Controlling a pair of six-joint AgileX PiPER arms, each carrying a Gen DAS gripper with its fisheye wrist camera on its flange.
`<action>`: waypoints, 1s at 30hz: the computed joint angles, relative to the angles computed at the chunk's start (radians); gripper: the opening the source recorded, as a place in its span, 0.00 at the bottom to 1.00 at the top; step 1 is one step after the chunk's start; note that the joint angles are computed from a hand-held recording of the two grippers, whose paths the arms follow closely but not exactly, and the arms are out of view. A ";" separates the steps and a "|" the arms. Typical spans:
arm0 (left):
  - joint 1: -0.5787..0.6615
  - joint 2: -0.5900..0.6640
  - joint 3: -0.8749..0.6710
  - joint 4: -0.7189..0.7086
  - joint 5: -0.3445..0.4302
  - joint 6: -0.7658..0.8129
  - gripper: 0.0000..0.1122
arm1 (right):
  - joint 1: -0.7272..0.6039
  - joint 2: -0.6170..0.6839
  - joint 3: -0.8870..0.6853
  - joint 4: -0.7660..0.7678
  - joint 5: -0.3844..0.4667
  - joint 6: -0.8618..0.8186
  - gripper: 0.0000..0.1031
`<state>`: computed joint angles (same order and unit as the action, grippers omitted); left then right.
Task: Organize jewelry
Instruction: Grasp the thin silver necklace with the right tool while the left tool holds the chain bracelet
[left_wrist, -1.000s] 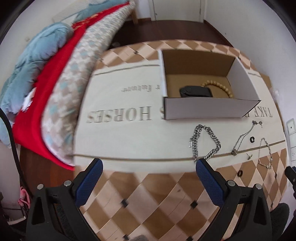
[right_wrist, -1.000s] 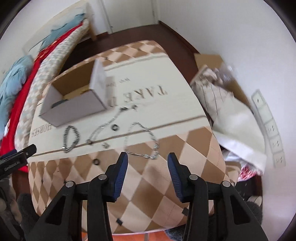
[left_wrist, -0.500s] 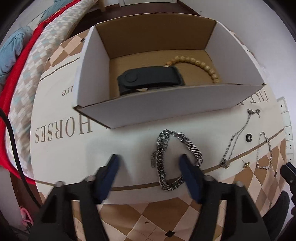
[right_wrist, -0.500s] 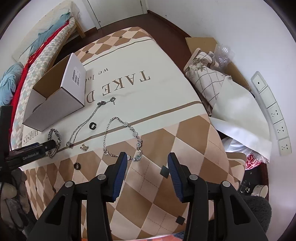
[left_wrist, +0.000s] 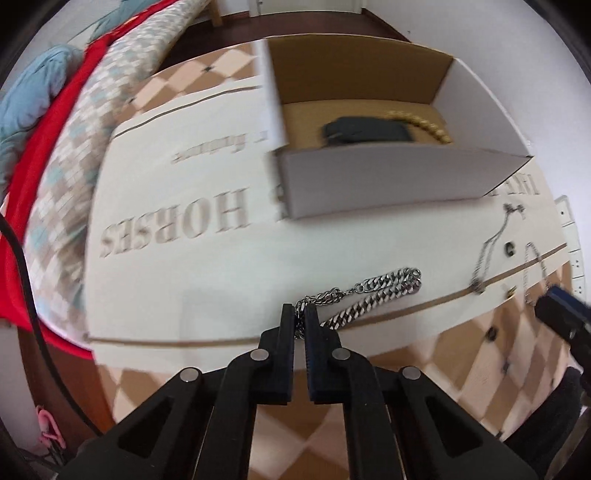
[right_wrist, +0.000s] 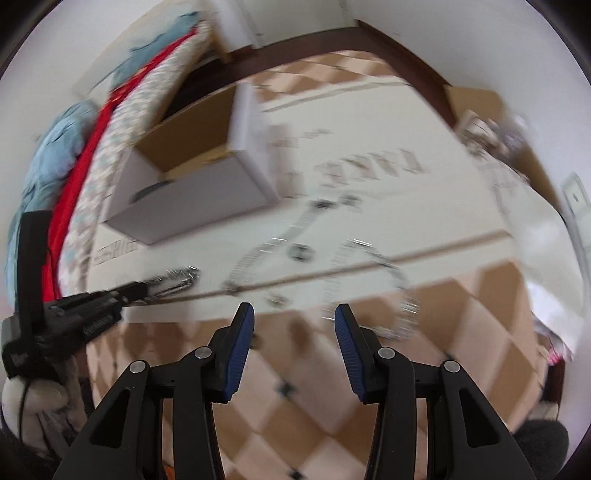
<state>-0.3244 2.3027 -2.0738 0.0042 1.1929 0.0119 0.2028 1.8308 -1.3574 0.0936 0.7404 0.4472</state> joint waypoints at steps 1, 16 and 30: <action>0.012 -0.021 0.039 0.008 -0.017 -0.004 0.02 | 0.022 0.028 -0.038 -0.008 0.005 0.006 0.46; 0.083 -0.116 0.180 -0.003 -0.087 -0.005 0.01 | 0.123 0.212 -0.200 -0.114 0.047 0.072 0.09; 0.091 -0.157 0.000 -0.112 -0.001 0.044 0.01 | 0.028 -0.070 -0.007 0.082 -0.097 -0.037 0.08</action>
